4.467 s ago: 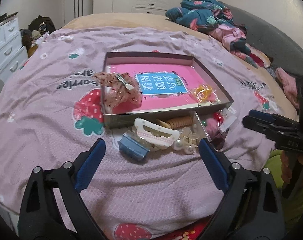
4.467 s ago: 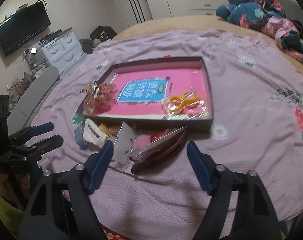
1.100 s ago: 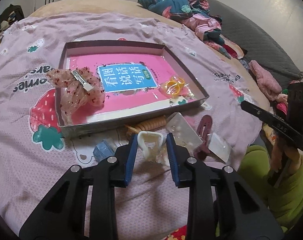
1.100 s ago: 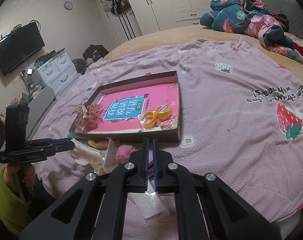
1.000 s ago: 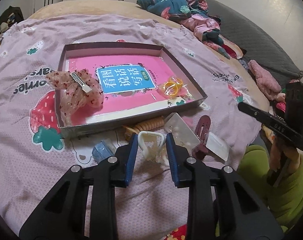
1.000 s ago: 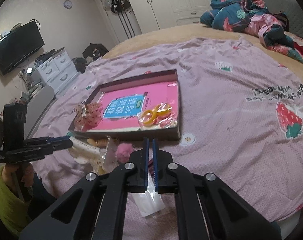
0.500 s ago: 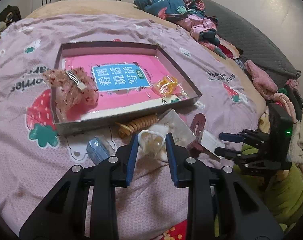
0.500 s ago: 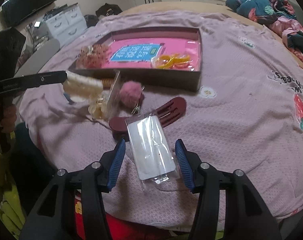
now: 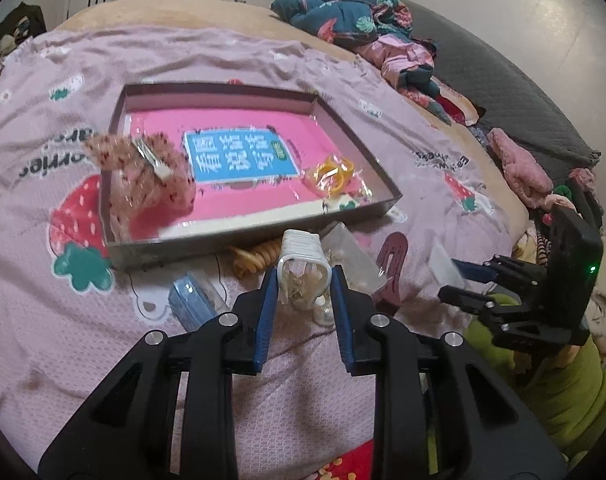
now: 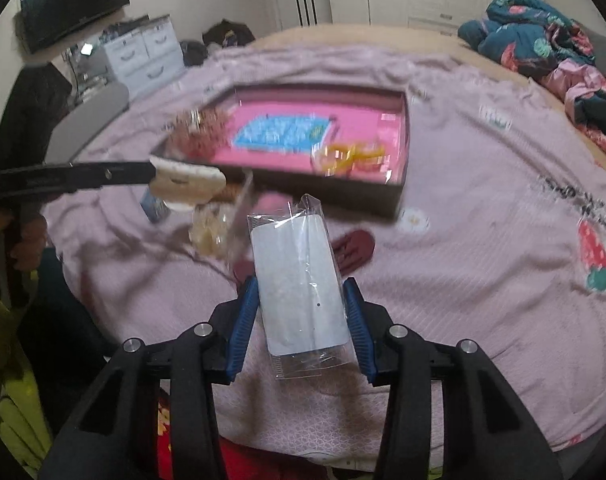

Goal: Organize jewelry
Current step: 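Carry the claw clip into the box with the left tool while the right releases the packet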

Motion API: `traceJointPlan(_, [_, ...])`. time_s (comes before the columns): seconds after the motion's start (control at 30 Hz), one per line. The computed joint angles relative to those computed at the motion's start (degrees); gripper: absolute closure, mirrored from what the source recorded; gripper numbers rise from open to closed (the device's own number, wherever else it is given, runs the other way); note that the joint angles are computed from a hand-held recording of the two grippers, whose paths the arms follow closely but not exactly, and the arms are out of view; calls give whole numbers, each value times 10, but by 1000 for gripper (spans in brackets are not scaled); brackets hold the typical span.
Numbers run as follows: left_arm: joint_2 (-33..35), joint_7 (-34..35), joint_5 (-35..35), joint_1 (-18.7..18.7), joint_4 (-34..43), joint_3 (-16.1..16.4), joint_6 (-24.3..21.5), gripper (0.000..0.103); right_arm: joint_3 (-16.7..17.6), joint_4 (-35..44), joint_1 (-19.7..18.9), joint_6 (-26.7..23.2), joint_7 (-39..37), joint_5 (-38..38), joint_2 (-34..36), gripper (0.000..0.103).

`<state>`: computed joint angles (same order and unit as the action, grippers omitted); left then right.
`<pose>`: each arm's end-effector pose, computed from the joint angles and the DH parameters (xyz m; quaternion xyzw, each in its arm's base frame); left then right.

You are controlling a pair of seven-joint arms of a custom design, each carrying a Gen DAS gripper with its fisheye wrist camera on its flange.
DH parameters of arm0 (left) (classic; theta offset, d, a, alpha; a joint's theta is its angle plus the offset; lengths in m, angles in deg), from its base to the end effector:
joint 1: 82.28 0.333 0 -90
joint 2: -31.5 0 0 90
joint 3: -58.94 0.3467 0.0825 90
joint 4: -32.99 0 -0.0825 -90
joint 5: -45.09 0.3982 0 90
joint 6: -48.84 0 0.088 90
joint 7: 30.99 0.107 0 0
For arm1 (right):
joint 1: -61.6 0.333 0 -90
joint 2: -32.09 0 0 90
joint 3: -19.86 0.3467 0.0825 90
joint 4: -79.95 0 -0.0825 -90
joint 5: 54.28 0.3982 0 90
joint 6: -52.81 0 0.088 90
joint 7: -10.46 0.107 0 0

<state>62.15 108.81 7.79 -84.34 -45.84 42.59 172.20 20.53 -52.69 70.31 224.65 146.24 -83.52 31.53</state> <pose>0.7305 -0.2173 0.4751 0.3353 -0.8656 0.3656 0.0684 0.5467 0.1259 0.4421 -0.6091 0.7118 -0.2118 0.2784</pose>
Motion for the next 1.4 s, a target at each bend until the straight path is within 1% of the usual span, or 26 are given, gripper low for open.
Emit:
traceJointPlan(0.13, [0, 0, -3, 2, 14, -1, -2, 85, -2, 10, -8, 10, 29, -39, -10, 61])
traceJointPlan(0.2, [0, 0, -4, 2, 24, -2, -1, 85, -2, 16, -11, 16, 27, -39, -10, 61])
traceJointPlan(0.3, [9, -8, 3, -3, 50, -1, 6, 85, -4, 37, -18, 12, 40, -59, -5, 61])
traceJointPlan(0.37, [22, -20, 10, -8, 78, 0, 10, 85, -7, 56, -21, 6, 50, -75, 4, 61])
traceJointPlan(0.57, [73, -64, 41, -25, 173, 0, 15, 85, -22, 109, -23, 1, 41, -73, 37, 61])
traceJointPlan(0.8, [137, -115, 89, -46, 276, -1, 16, 84, -37, 166, -23, -1, 5, -30, 80, 61])
traceJointPlan(0.97, [186, -147, 122, -65, 342, -1, 6, 84, -33, 207, -31, -8, -49, 36, 119, 61])
traceJointPlan(1.07, [199, -158, 133, -71, 350, -3, 10, 84, -28, 231, -37, -17, -79, 75, 146, 61])
traceJointPlan(1.1, [206, -163, 134, -73, 357, -4, 9, 84, -31, 236, -34, -19, -81, 79, 152, 61])
traceJointPlan(1.17, [223, -174, 136, -75, 377, -7, -2, 84, -29, 247, -37, -23, -93, 99, 165, 61])
traceJointPlan(1.23, [242, -185, 138, -79, 402, -10, -17, 84, -33, 254, -33, -26, -93, 107, 175, 61])
traceJointPlan(1.4, [263, -196, 142, -82, 417, -13, -29, 84, -44, 275, -24, -47, -93, 114, 201, 61])
